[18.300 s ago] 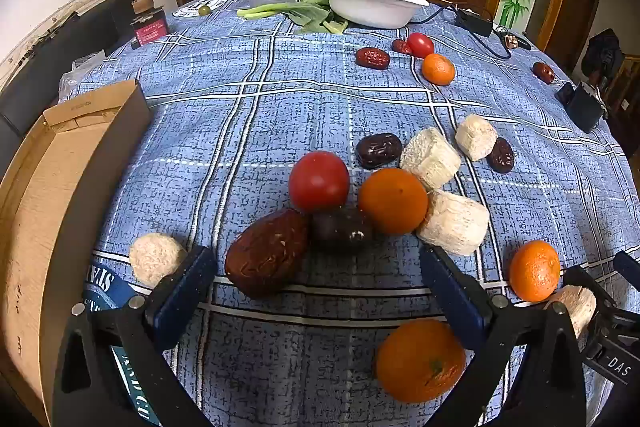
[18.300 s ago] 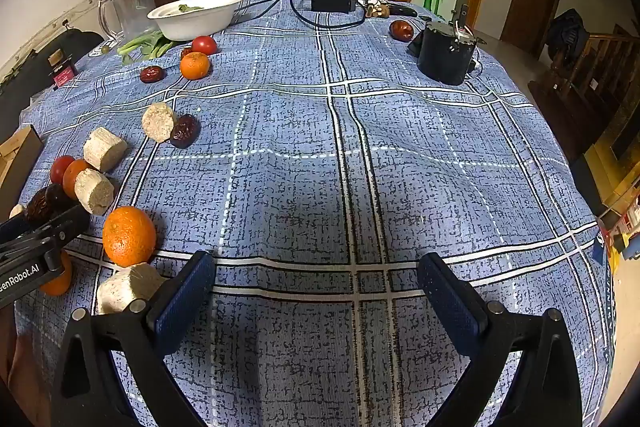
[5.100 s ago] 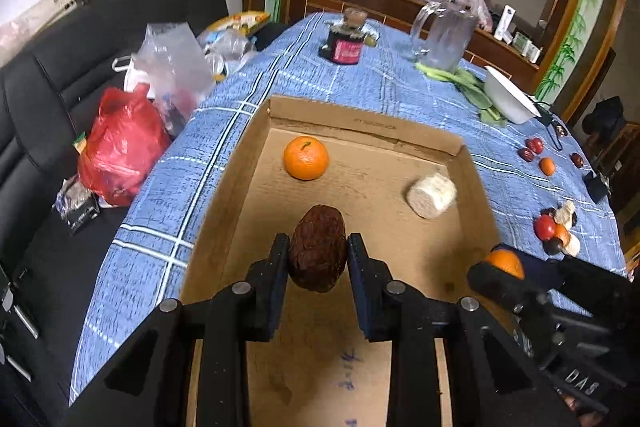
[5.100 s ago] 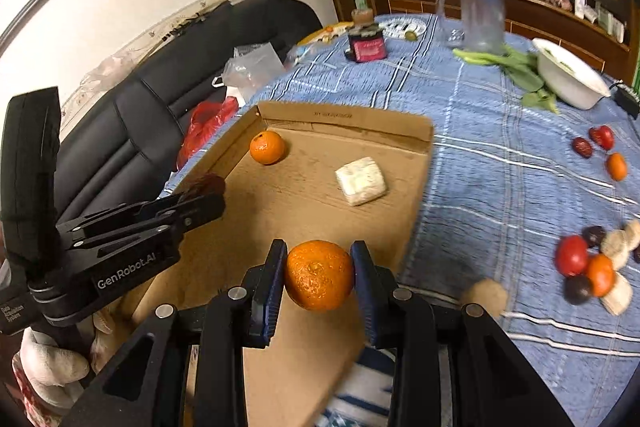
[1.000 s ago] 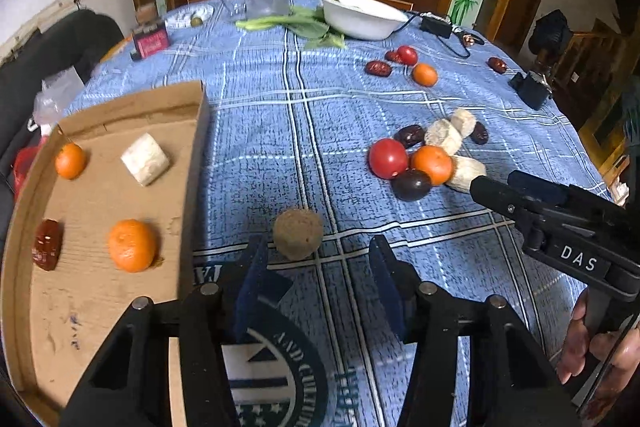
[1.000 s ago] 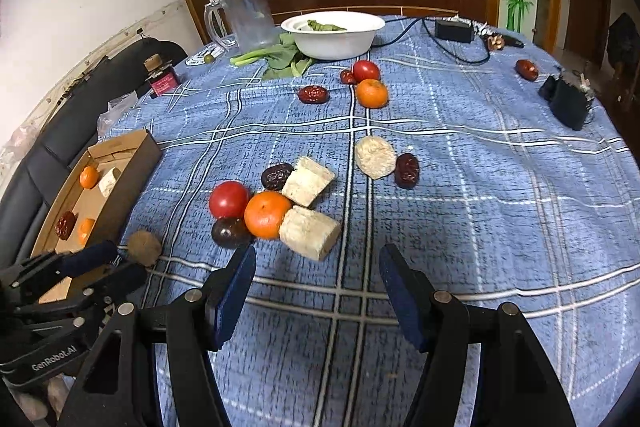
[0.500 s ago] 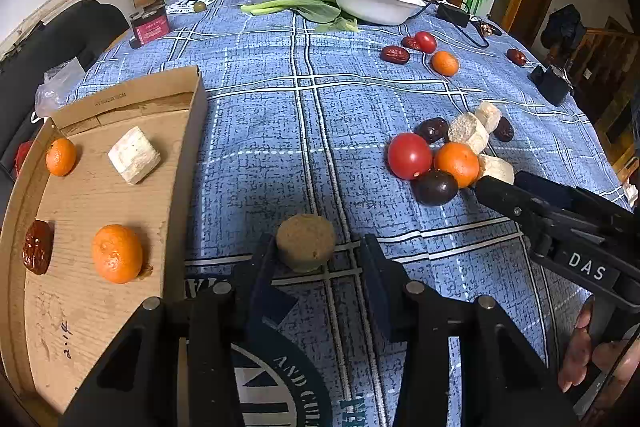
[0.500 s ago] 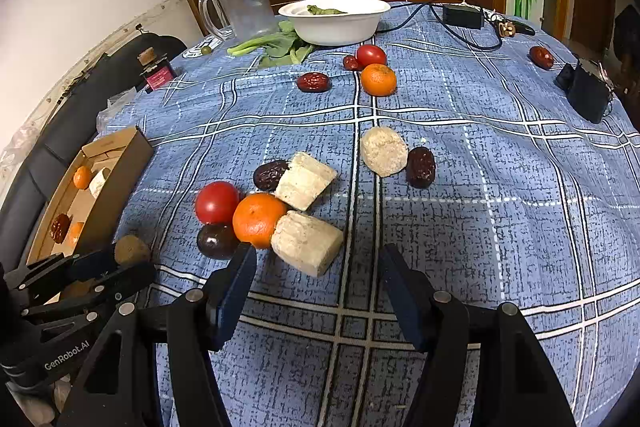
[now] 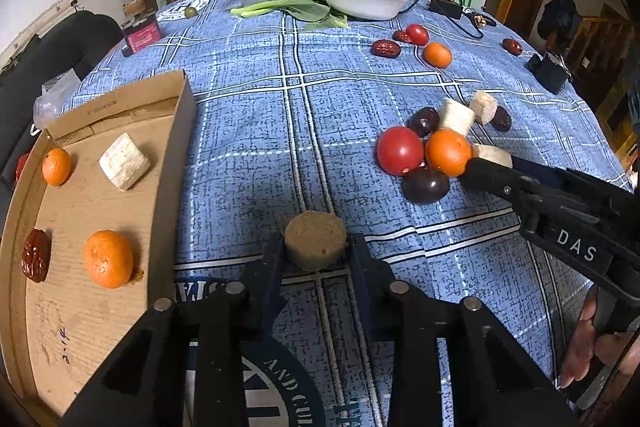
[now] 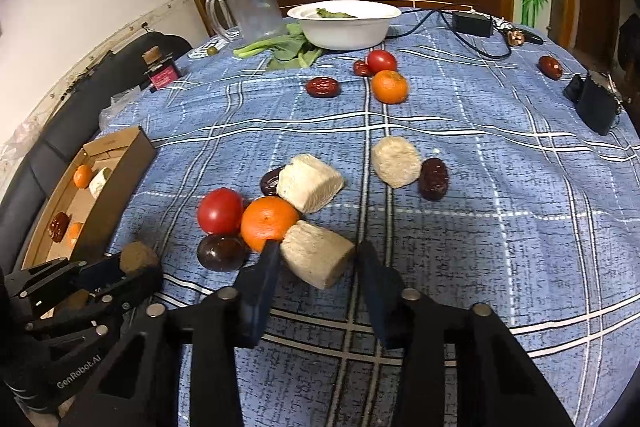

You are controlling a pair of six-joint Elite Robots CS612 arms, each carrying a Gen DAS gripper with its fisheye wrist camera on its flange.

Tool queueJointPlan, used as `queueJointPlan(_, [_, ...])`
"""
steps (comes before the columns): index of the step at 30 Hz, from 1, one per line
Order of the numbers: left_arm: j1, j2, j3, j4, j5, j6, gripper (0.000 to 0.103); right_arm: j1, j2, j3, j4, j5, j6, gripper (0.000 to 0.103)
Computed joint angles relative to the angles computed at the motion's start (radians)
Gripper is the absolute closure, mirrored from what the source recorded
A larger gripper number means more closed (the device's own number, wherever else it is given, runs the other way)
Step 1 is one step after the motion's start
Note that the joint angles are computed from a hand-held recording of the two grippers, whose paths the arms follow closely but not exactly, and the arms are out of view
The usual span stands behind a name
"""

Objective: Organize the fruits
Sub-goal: 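Grasp the round brown ball with the left tool while the right tool grasps a white yam chunk, then lift the brown ball with the left tool while the right tool lifts the yam chunk toward the box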

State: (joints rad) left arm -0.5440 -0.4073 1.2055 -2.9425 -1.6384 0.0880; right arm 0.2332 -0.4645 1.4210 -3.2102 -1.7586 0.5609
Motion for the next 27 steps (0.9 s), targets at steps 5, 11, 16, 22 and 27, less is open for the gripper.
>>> queueJointPlan(5, [0.001,0.003,0.006,-0.032,-0.001,-0.013,0.074,-0.003,0.002,0.011,-0.036,0.017,0.018,0.063])
queueJointPlan(11, [0.003,-0.004,0.025,-0.062,-0.022,-0.026,0.075,0.004,-0.002,0.025,-0.075,-0.002,0.015,0.063])
queueJointPlan(16, [0.004,-0.026,0.063,-0.093,-0.033,-0.031,0.075,0.006,-0.003,0.033,-0.096,-0.006,0.021,0.063])
queueJointPlan(22, [0.015,-0.064,0.134,-0.158,-0.059,-0.059,0.074,0.008,-0.006,0.042,-0.109,-0.009,0.041,0.063])
queueJointPlan(27, [0.031,-0.085,0.178,-0.205,-0.055,-0.082,0.074,0.015,-0.008,0.048,-0.127,-0.015,0.042,0.063])
